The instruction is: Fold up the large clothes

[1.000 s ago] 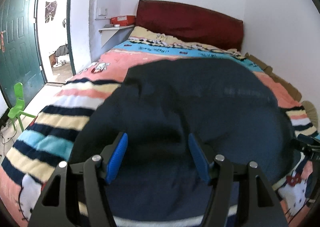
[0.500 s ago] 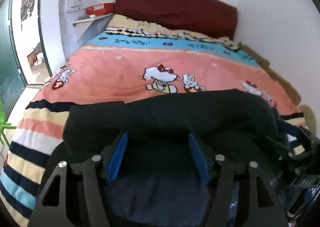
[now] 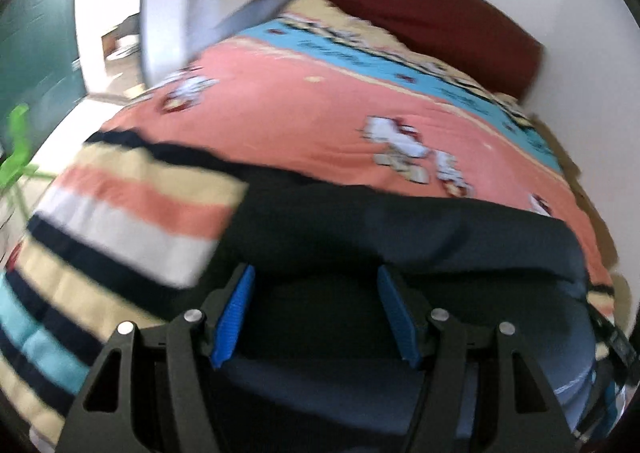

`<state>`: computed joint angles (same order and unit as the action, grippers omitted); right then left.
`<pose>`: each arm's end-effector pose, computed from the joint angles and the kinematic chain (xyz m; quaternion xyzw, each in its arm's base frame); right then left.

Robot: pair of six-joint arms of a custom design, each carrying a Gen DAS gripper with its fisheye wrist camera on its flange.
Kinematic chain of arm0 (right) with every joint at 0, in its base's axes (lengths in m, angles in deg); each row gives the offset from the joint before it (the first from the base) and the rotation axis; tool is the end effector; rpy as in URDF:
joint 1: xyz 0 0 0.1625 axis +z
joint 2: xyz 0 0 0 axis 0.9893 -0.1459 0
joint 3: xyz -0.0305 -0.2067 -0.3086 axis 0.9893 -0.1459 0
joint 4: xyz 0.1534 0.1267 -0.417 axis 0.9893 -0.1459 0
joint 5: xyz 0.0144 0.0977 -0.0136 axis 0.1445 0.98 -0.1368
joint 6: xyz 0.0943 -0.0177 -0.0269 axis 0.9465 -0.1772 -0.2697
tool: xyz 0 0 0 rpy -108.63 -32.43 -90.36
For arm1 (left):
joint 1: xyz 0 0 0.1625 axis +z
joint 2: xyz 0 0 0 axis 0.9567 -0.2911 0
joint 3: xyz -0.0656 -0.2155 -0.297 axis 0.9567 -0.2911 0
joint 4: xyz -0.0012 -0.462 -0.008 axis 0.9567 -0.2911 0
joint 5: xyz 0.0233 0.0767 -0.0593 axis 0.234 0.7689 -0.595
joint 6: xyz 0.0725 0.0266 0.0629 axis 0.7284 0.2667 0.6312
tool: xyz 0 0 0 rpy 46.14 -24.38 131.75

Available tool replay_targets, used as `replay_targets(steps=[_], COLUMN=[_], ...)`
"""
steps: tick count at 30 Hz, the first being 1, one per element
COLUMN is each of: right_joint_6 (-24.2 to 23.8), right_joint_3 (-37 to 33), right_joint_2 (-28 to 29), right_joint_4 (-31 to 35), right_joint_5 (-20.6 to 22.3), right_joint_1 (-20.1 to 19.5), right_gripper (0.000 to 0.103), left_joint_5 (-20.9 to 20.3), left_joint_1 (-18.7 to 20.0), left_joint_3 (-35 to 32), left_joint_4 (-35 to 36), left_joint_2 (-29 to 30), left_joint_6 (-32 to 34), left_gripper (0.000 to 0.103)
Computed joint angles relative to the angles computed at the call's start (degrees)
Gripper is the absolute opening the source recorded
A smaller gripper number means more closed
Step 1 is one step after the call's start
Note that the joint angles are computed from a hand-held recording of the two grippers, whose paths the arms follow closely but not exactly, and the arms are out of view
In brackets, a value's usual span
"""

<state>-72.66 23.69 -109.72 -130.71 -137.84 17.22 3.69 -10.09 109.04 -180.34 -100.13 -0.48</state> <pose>0.1955 -0.7348 0.2969 0.0291 -0.8949 0.3659 0.2538 -0.1905 -0.8136 0.3413 0.0625 0.9081 -0.3200 0.2628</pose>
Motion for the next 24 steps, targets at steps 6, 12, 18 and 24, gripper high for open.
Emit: replay_targets(steps=[6, 12, 18, 24], right_joint_6=[0.87, -0.28, -1.21, -0.99], right_joint_3=[7.35, 17.42, 25.76, 32.46], right_joint_2=[-5.46, -12.50, -16.55, -18.69], right_joint_4=[-1.66, -6.36, -9.73, -13.49], right_joint_5=[-12.04, -13.67, -15.00, -18.78], right_joint_1=[1.26, 5.96, 13.17, 20.78], right_gripper=[0.102, 0.102, 0.102, 0.102], left_joint_5=[4.87, 8.21, 12.33, 16.46], left_joint_1=[-2.76, -8.99, -16.46, -22.85], left_joint_3=[13.88, 31.38, 44.59, 52.11], left_joint_4=[-7.58, -17.33, -21.18, -17.90], left_joint_2=[-9.52, -21.53, -32.46, -40.83], left_joint_6=[3.19, 7.25, 10.02, 8.16], left_gripper=[0.061, 0.062, 0.062, 0.068])
